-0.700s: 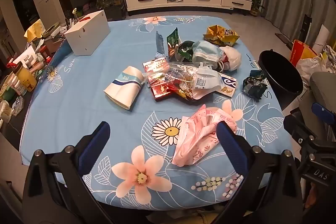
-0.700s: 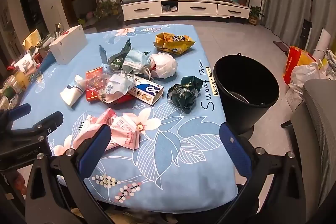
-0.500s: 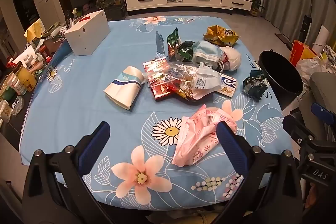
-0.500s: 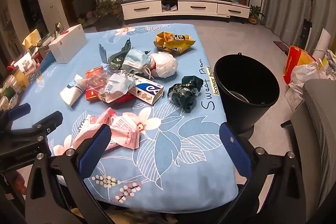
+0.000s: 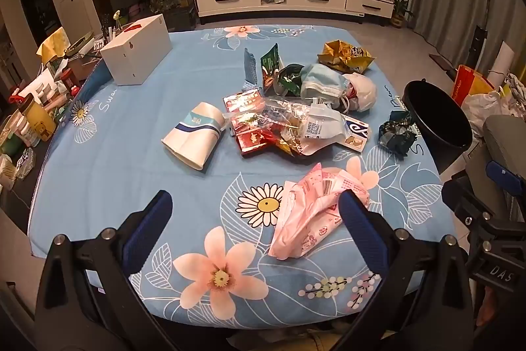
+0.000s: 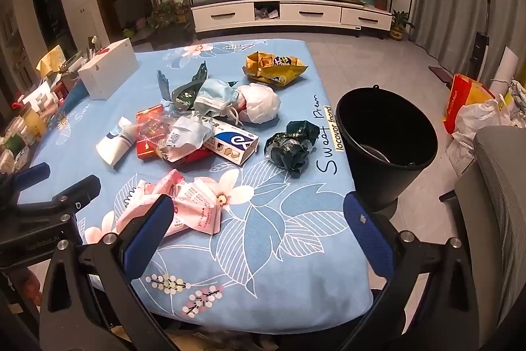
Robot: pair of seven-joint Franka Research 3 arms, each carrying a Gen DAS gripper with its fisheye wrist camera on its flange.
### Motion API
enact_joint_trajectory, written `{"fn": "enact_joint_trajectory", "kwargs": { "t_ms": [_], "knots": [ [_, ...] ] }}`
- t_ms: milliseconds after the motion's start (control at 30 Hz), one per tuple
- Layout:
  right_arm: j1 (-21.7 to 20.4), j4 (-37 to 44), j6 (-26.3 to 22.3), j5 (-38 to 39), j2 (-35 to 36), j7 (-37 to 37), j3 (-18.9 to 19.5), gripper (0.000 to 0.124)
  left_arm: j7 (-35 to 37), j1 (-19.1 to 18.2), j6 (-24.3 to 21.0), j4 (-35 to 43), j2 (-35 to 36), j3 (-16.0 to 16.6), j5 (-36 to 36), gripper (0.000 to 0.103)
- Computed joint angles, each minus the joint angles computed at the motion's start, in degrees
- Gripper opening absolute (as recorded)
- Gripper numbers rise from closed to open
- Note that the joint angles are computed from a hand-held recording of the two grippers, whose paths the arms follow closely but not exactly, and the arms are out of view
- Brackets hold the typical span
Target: Collect trash
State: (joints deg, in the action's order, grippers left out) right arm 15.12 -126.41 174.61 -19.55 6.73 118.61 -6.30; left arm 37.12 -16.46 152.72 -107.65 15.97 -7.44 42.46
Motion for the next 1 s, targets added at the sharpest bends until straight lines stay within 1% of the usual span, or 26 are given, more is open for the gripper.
{"fn": "enact_joint_trajectory", "kwargs": {
  "t_ms": [1000],
  "knots": [
    [-0.14, -0.26, 0.14, -0.77, -0.28, 0.44, 0.02, 0.101, -0.14, 0.07, 0.66, -0.54, -0.3, -0.07, -0.18, 0.1]
  ]
}}
